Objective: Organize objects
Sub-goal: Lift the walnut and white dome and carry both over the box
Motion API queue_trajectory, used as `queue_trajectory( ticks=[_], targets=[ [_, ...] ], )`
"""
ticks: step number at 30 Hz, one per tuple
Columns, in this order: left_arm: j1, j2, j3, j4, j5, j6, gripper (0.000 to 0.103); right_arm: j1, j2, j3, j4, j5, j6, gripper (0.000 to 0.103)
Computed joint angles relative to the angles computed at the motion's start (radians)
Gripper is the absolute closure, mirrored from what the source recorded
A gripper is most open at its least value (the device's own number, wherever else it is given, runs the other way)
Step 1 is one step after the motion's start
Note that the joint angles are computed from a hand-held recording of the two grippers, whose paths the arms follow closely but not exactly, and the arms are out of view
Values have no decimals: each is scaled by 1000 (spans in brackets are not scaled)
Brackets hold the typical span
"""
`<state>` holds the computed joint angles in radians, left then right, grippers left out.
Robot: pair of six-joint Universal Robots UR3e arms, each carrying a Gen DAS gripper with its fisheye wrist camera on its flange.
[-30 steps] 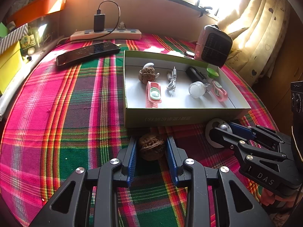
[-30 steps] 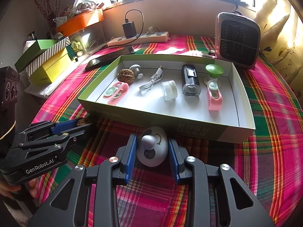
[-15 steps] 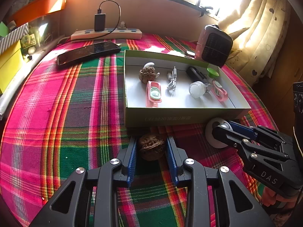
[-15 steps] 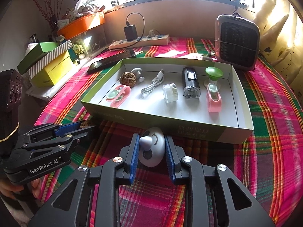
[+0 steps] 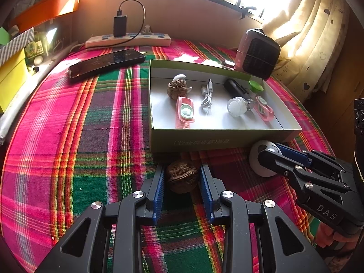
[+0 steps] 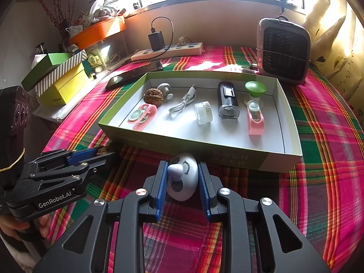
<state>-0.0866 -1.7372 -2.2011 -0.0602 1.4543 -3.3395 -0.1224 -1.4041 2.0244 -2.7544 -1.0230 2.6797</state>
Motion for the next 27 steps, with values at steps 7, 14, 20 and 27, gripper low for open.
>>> queue_trajectory(
  ticks=[7, 14, 20, 27],
  targets=[
    [-10, 18, 7, -30, 10, -3, 75, -19, -21, 7, 10, 22, -3, 76],
    [-23, 49, 28, -59, 17, -4, 75, -49, -44, 6, 26, 46, -8, 76],
    [-38, 58, 70, -90, 19, -2, 75, -69, -55, -9, 37, 62, -4, 76],
    [-50, 48, 128, -120, 24, 3, 75, -82, -45, -42, 42, 69, 7, 76]
  ],
)
